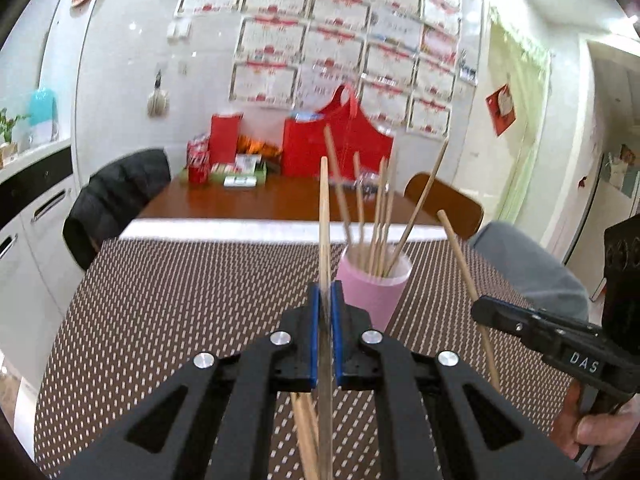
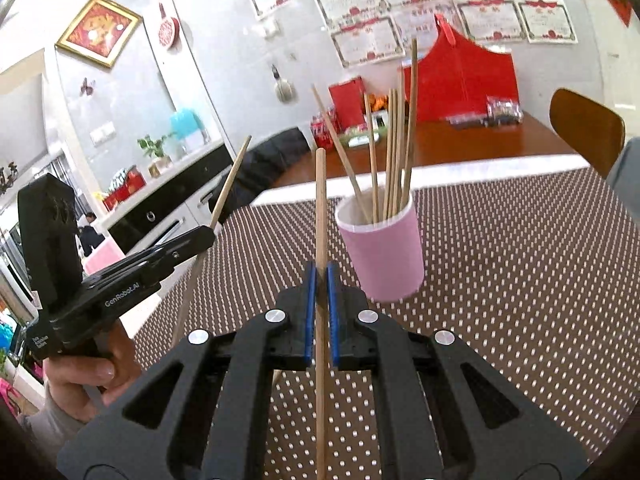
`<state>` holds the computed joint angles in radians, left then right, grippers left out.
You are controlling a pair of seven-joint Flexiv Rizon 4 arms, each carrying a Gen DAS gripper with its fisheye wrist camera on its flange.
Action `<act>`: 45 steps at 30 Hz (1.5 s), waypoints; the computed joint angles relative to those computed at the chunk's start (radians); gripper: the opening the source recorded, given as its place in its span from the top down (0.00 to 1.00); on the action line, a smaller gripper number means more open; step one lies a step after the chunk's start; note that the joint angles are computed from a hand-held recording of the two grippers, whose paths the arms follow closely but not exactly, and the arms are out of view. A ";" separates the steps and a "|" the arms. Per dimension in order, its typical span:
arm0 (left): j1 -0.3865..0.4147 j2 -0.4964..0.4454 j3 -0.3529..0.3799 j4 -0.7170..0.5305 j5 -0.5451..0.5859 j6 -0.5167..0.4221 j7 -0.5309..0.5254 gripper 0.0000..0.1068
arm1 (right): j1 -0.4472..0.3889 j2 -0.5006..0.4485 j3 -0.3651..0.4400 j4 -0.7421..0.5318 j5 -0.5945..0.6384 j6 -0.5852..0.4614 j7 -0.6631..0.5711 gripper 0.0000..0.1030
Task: Organize utensils
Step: 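Lift both held chopsticks upright and carry them above the pink cup, then lower the chopsticks into the pink cup and open both grippers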
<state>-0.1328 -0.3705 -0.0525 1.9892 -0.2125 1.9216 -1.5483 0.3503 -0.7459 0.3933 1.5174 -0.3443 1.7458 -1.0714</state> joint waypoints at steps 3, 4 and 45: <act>0.001 -0.013 -0.009 -0.054 0.002 0.012 0.005 0.95 | 0.025 0.009 -0.036 -0.012 0.008 0.040 0.005 0.94; 0.002 -0.016 -0.012 -0.068 0.004 0.020 0.005 0.95 | 0.054 0.018 -0.073 -0.018 0.019 0.062 0.013 0.94; 0.146 -0.506 -0.255 -0.786 0.220 0.058 -0.116 0.95 | 0.128 -0.477 -0.100 -0.929 -0.020 -0.077 0.019 0.94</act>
<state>0.0132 -0.8763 -0.3080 1.2029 0.0080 1.9796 -1.6638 0.4780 -1.2229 0.2934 0.5882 -0.3645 1.6693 -1.0522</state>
